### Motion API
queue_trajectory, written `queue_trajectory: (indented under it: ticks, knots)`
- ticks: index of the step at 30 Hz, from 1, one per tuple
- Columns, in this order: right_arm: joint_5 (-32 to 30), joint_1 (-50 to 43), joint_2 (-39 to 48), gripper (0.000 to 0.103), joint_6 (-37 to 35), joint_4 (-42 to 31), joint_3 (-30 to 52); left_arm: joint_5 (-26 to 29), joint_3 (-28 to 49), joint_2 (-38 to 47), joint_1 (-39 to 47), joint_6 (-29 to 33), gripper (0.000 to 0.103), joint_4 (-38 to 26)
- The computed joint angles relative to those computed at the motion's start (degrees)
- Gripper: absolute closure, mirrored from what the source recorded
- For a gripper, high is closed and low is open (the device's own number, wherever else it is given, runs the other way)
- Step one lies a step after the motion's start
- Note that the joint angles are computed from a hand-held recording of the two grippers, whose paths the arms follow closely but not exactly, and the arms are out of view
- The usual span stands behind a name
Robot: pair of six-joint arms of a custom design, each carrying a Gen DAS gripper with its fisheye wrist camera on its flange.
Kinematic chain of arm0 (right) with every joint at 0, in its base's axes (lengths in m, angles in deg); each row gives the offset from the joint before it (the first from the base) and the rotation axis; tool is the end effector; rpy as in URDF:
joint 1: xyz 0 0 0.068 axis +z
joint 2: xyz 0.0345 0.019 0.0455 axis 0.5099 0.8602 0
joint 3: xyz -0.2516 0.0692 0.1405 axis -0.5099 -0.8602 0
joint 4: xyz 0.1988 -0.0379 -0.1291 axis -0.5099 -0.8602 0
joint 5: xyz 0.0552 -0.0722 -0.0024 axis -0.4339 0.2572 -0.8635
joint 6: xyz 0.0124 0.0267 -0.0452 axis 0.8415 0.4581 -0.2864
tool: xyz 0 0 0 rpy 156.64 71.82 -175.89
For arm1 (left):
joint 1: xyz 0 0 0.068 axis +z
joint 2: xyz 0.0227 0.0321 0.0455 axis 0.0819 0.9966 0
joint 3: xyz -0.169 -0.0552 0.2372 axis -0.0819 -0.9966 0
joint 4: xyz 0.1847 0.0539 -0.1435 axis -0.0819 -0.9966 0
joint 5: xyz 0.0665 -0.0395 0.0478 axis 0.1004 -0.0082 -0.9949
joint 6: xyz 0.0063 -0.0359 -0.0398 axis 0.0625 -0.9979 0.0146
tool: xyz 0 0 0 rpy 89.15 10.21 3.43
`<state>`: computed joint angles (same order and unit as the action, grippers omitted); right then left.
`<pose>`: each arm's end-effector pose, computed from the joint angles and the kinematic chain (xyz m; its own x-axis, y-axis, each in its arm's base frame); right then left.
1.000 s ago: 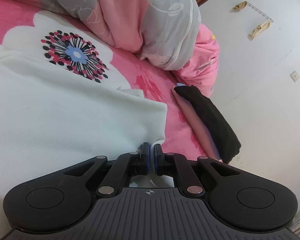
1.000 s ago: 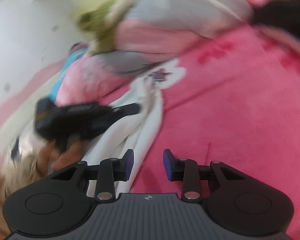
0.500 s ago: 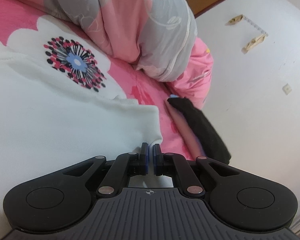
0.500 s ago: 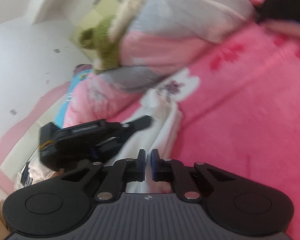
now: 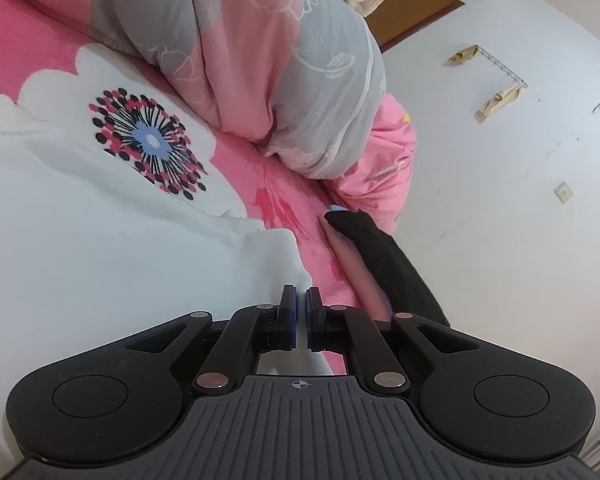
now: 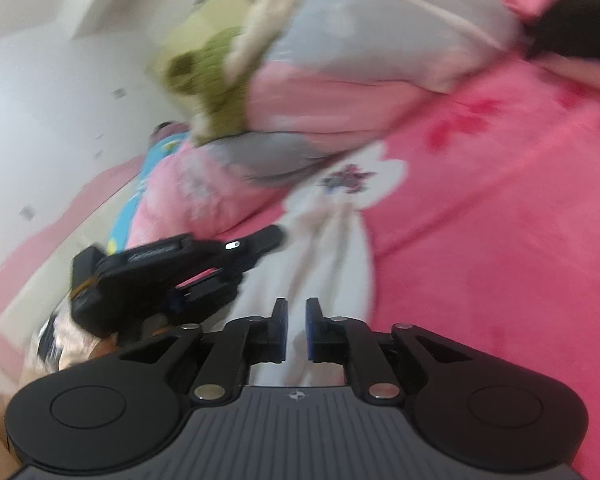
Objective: Fold clothes
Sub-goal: 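Open the left gripper and then the right gripper to release the fold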
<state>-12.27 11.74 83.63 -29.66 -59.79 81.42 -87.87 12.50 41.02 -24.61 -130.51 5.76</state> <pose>0.3071 -0.0705 0.1554 -0.7509 -0.0407 -0.6592 -0.5955 0.4734 0.6491 0.2164 -0.1171 0.1563 -0.4712 -0.6855 -0.5550 0.0072 0.6263 -0.7796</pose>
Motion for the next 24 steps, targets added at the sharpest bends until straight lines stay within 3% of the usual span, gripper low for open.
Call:
queue_trajectory:
  ticks: [2, 7, 11, 14, 19, 21, 24]
  knots:
    - [1.32, -0.65, -0.05, 0.072, 3.05, 2.14, -0.57, -0.12, 0.11, 0.09, -0.08, 0.2, 0.1, -0.15]
    - [3.46, -0.11, -1.3, 0.072, 8.71, 8.15, -3.41, -0.41, 0.8, -0.31, -0.2, 0.35, 0.099, -2.44]
    - [6.01, 1.86, -2.72, 0.078, 11.73, 12.41, -5.73, 0.0, 1.57, -0.39, -0.09, 0.54, 0.099, -4.47]
    - [5.45, 2.65, -3.98, 0.097, 12.82, 14.83, -7.8, 0.62, 2.78, -1.54, 0.03, 0.92, 0.097, -8.38]
    - [3.41, 3.25, -6.61, 0.097, 12.82, 17.09, -11.41, 0.96, 5.75, -4.84, -0.31, 2.8, 0.091, -17.88]
    - [4.16, 4.07, -9.36, 0.097, 12.2, 20.47, -14.23, 0.55, 6.29, -5.98, -0.65, 3.91, 0.079, -19.93]
    - [6.33, 5.97, -14.28, 0.097, 10.91, 26.71, -18.83, -0.23, 6.75, -7.32, -0.94, 5.3, 0.074, -21.77]
